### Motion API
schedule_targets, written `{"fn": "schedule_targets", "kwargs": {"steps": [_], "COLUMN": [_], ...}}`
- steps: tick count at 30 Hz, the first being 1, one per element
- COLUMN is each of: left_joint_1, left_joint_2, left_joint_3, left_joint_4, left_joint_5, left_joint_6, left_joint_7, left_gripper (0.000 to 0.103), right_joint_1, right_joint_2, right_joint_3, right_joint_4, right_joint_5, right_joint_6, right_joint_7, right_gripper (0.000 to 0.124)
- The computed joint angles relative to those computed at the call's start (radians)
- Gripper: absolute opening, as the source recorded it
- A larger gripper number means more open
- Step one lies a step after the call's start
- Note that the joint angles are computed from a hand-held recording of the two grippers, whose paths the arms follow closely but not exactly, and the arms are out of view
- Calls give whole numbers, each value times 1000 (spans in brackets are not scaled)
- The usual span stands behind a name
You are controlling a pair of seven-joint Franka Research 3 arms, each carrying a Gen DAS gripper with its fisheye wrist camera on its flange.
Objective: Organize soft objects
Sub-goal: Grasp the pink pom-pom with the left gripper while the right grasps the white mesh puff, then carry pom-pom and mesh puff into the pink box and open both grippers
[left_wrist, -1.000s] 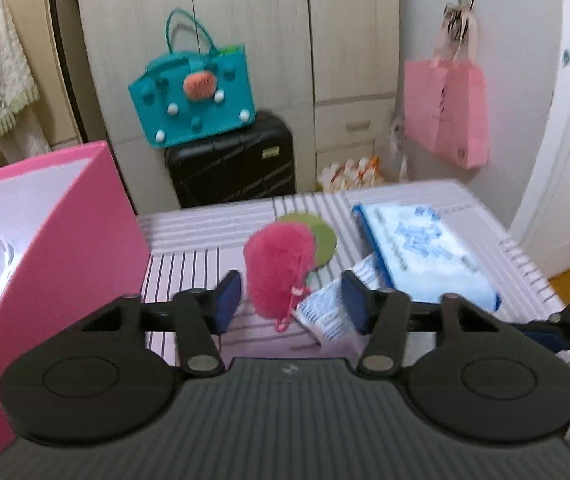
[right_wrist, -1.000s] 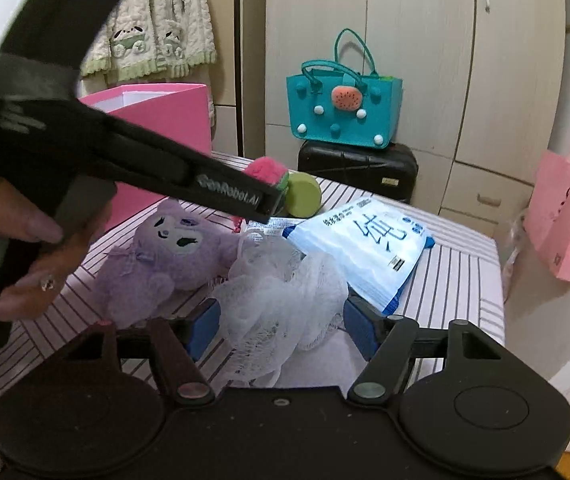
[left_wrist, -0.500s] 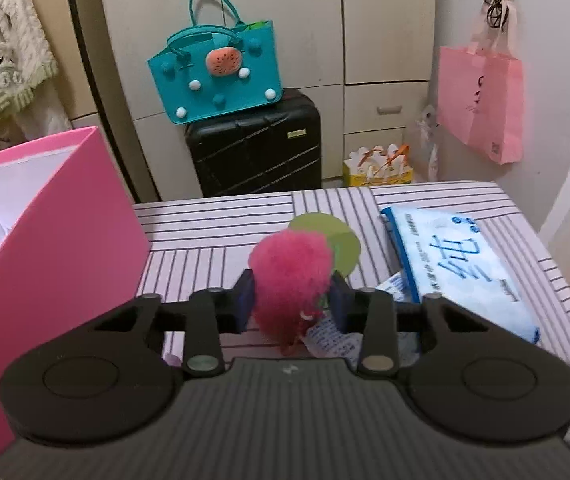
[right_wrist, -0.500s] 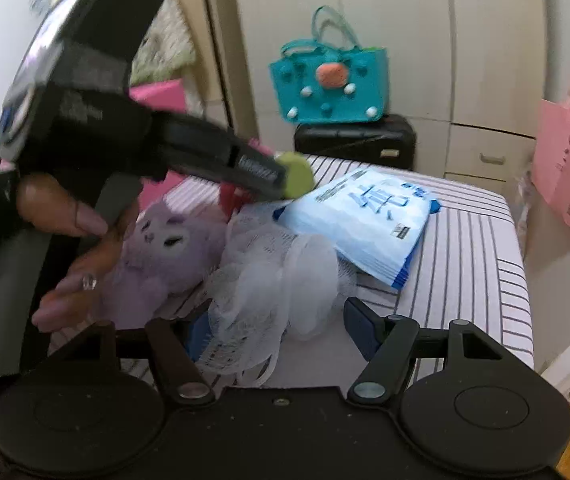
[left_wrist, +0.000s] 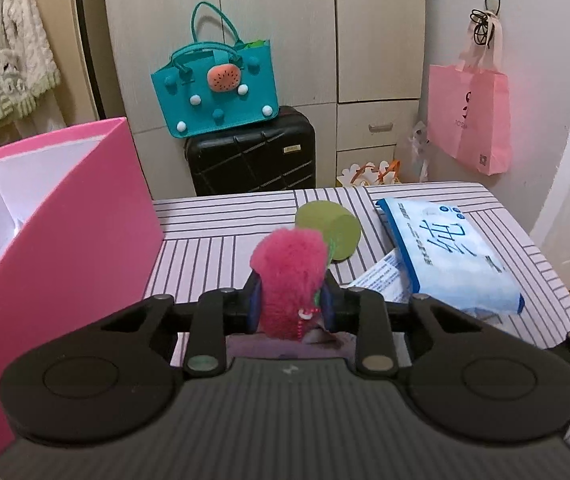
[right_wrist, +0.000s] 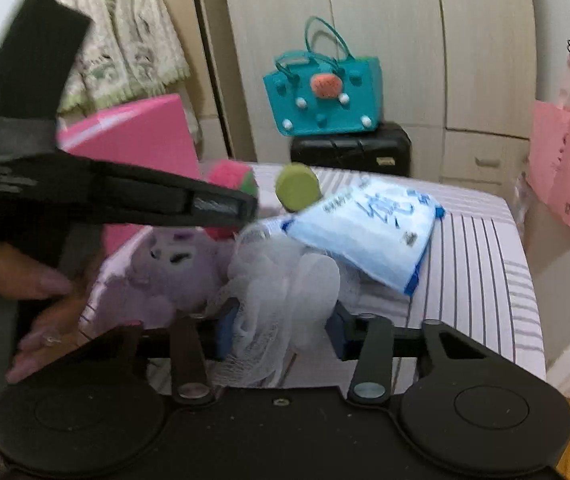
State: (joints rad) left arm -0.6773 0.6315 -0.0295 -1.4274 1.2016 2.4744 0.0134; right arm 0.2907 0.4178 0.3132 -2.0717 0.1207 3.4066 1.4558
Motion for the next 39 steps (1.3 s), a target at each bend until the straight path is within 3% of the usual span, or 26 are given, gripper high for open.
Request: {"fn": "schedule_targets", "kwargs": {"steps": [5,14,22,25,30,33,36,39], "left_joint_1": [-7,22,72,91,143,164,182,209], "left_joint_2": [-53,-144,-233,-273,-337,-372,-402,-427], "left_joint_3": [6,-46,-95,-111,-145,-163,-175,-191], "left_joint_4": [-73,-185,-294,-338,-410,-448,-481,-520], "left_joint_5": [73,190,272,308,307,280,253,152], "left_joint_6": [33,84,186,221,309,337,367,411], "left_joint_7": [-78,-176,-248,-273,-273,-230,-184,-79], "left_gripper": [27,27,27,27,27,27,27,27], "right_joint_1": [23,48,251,258,319,302,359,256], "right_joint_2": [-15,-74,-157,-196,-257,-292,-326,-356], "right_joint_3": [-14,-26,-202,-204,-253,-238,-300,-197], "right_joint_4": [-27,-95,-166,-194,-220,-235,-244,-239], "right_joint_5": [24,31,201,231,308,309,314,353], "right_joint_6": [30,36,45,36,-16,-60,-118,-190], "right_joint_7": [26,71,-28,-68,-169,-180,-183,-220], "right_gripper": [28,24,24,24,24,24,24,24]}}
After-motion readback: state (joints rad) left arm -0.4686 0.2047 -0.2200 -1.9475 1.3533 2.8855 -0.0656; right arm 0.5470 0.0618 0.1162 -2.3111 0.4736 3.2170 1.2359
